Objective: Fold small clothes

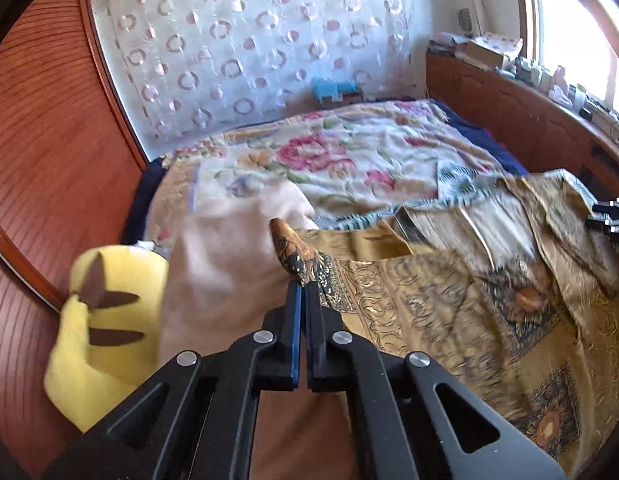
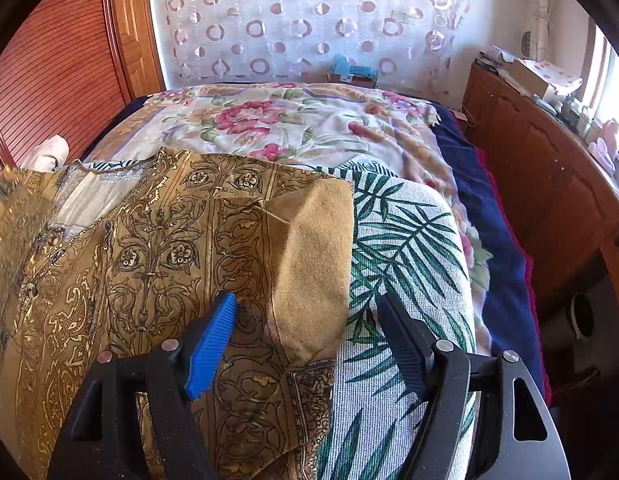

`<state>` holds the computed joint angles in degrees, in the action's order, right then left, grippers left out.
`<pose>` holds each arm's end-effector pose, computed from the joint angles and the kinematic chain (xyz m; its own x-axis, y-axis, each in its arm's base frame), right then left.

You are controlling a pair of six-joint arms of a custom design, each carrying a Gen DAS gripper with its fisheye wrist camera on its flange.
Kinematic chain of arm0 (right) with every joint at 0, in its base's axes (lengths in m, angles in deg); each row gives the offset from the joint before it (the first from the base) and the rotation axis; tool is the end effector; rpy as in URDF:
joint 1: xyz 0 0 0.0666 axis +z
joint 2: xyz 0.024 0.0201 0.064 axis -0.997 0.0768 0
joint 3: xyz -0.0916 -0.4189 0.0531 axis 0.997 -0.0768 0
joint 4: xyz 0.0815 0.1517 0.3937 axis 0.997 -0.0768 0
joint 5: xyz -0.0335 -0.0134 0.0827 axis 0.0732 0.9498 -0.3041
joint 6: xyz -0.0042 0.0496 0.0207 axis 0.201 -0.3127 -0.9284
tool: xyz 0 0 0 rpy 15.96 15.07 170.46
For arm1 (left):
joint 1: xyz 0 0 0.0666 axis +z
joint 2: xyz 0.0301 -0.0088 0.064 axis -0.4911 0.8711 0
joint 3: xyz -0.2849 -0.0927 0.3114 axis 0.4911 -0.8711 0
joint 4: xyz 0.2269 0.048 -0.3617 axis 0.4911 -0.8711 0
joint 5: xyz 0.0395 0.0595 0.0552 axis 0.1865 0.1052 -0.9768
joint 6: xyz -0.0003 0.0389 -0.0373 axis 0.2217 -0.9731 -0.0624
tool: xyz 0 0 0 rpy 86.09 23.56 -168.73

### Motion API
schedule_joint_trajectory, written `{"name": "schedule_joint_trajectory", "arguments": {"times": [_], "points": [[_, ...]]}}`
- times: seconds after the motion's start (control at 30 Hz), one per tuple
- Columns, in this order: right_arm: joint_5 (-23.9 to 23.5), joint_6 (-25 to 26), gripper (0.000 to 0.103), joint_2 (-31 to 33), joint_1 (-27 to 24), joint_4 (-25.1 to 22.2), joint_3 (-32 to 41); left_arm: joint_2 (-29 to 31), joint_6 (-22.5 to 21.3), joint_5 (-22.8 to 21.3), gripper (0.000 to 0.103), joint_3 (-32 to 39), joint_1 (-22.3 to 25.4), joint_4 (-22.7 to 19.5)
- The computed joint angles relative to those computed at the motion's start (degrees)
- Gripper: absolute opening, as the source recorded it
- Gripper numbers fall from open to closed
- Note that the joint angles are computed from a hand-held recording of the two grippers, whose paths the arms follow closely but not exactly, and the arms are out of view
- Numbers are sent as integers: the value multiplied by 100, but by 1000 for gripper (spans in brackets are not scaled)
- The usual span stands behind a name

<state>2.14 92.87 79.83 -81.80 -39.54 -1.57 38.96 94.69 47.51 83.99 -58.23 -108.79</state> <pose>0.4823 0.0382 0.3793 -0.6923 -0.2532 -0.6757 -0.3424 0.9395 -0.0012 0.4169 -0.2124 0.3753 -0.7131 0.1006 -0.6938 -0.0030 0.9892 0.1465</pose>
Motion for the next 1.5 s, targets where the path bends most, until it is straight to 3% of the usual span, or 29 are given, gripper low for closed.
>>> {"name": "schedule_joint_trajectory", "arguments": {"times": [0.2, 0.5, 0.57, 0.83, 0.9, 0.93, 1.03, 1.07, 1.1, 1.17, 1.5], "points": [[-3, 3, 75, 0, -2, -6, 5, 44, -150, 222, 2, 36, 307, -159], [-15, 5, 75, 8, -5, -20, 16, 214, 291, 834, 4, -160, 513, -23], [-36, 2, 75, 10, -15, -25, 19, 281, 279, 860, 15, -156, 521, -76], [-56, -12, 74, 76, -53, -208, 155, 411, 276, 1136, 21, -181, 573, -10], [-130, -96, 66, 165, -86, -326, 295, 374, 207, 1175, 18, -228, 587, 74], [-193, -129, 65, 226, -109, -415, 386, 365, 159, 1211, 4, -229, 595, 89], [-249, -245, 52, 419, -145, -653, 665, 244, 82, 1116, 3, -259, 570, 135], [-234, -250, 37, 475, -149, -719, 747, 173, 86, 1049, 2, -283, 548, 172], [-230, -225, 13, 537, -146, -829, 850, 72, 109, 1002, 2, -310, 512, 220], [-313, -181, 4, 563, -137, -971, 950, -118, 119, 962, 2, -368, 457, 322], [-863, -187, 1, -680, -212, -241, 296, -961, -22, 575, 2, -482, -211, 543]]}}
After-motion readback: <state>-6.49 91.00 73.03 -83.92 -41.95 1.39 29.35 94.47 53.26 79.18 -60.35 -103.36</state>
